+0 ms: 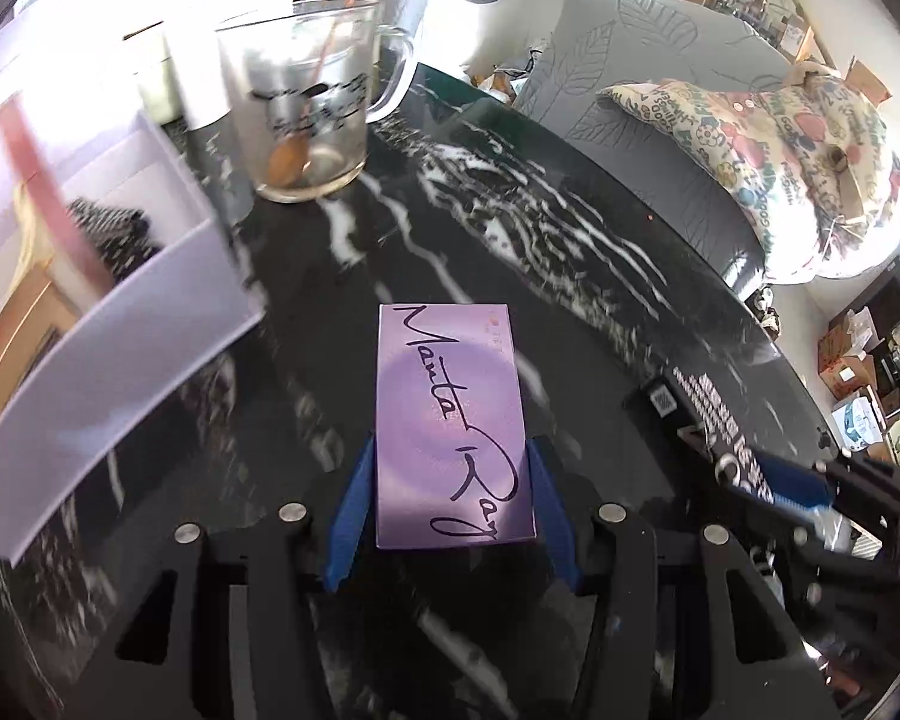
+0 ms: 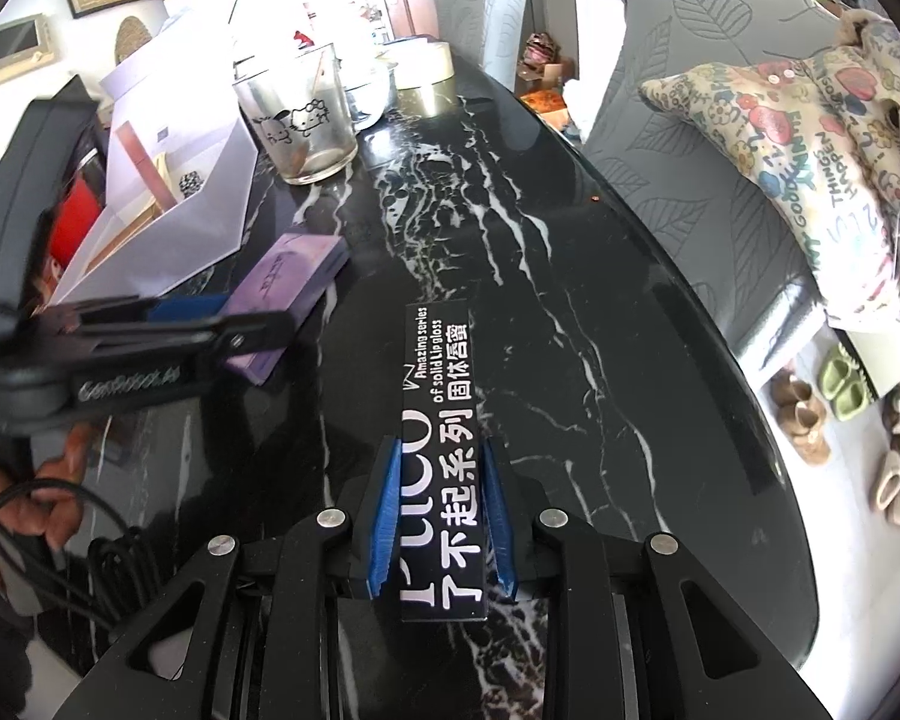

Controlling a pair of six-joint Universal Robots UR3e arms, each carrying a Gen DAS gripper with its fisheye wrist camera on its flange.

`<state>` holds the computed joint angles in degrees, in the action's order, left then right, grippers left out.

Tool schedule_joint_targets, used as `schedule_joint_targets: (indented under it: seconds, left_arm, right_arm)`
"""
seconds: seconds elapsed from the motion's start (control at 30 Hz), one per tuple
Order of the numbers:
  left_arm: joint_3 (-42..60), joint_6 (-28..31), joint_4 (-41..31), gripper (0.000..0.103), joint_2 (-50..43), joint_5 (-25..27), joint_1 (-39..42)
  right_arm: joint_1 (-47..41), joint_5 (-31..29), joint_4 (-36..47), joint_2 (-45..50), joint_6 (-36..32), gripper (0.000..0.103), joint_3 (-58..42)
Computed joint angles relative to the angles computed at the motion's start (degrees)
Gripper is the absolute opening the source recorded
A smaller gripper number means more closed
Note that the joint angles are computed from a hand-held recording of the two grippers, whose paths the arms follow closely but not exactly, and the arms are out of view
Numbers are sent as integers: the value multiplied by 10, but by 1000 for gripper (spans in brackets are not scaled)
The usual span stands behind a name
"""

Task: Organize rigid objects
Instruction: 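Carry the purple palette and black lip-gloss box over the white box with both tools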

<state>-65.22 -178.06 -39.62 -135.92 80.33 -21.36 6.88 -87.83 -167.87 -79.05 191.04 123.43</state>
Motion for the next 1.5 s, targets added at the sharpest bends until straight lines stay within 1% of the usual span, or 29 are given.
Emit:
schedule_joint_targets:
  seconds: [0.1,0.17,0.33,0.43,0.57,0.7,0.9,1.1,1.5]
  left_arm:
    - [-59,7,41,50,28,-21,13]
    - [-78,7,66,50,37,-37,21]
    - [-70,1,53,50,41,-34,20]
    - [-92,3,58,50,56,-35,22]
    - [-130,3,68,50,79,-31,28]
    - [-191,4,98,50,111,-38,44]
    - [-278,6,139,50,169,-49,68]
    - [-346,6,166,50,224,-52,93]
    - [-485,11,208,50,341,-49,165]
  right_arm:
    - [6,-2,-5,-3,5,26,6]
    - [8,-4,-7,-3,9,26,8]
    - [13,-7,-3,-12,16,26,14]
    - [17,-10,-7,-16,17,26,18]
    - [25,-17,-26,-11,20,25,21]
    - [40,-23,-34,-11,29,25,17]
    - [71,-34,-28,2,36,25,-12]
    - [103,-32,-9,19,38,25,-52]
    - [178,-35,29,90,26,25,-173]
